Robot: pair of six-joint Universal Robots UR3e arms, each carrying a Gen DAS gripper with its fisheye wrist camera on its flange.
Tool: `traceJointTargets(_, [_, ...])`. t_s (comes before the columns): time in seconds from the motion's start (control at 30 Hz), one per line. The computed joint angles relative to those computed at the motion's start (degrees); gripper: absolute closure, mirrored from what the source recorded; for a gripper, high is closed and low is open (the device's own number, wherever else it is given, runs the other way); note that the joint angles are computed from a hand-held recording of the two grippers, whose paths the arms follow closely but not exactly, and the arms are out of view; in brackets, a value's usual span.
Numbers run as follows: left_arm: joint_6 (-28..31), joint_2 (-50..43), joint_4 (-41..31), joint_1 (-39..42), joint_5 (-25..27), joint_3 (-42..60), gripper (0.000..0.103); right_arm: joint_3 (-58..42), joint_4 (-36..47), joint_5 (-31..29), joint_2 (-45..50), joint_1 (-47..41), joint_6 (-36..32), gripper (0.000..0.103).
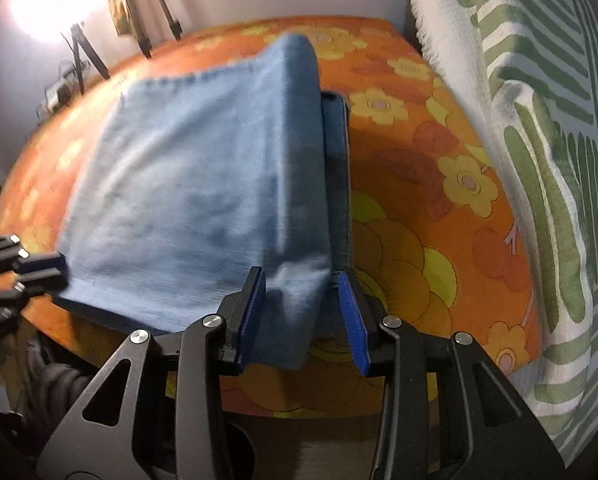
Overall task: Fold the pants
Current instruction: 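Open both grippers and release the folded jeans on the bed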
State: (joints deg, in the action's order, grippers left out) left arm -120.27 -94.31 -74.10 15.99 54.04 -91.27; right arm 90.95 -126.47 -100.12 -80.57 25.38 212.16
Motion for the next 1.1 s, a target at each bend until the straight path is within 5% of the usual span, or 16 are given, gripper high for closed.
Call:
traceJointTargets(0.53, [4.5, 5.0, -4.6, 4.1, -2.2, -0.8, 0.086, -5.5, 7.5, -2.4, 1.6, 6.3, 4.9, 0.064])
traceJointTargets(0.6, [5.5, 5.6, -7.3, 6.0, -3.4, 0.4, 0.080, -6.4, 9.9, -3.3, 1.1, 7.0, 6.1, 0.064])
traceJointTargets(0.73, [7.9, 6.0, -14.5, 10.3, -5.9, 4.3, 0.050, -8.0, 13.3, -7.7, -0.9, 10.0, 10.5, 0.064])
traceJointTargets(0.93, [8.0, 6.1, -25.9, 17.4, -10.4, 10.9, 0.033, -10.0, 12.1, -18.2, -3.5, 18.5, 24.2, 0.051])
traceJointTargets(1.1, [9.1, 9.7, -28.6, 21.7, -14.1, 10.9, 0.032, -19.1, 16.7, -27.7, 1.2, 25.1, 33.1, 0.034])
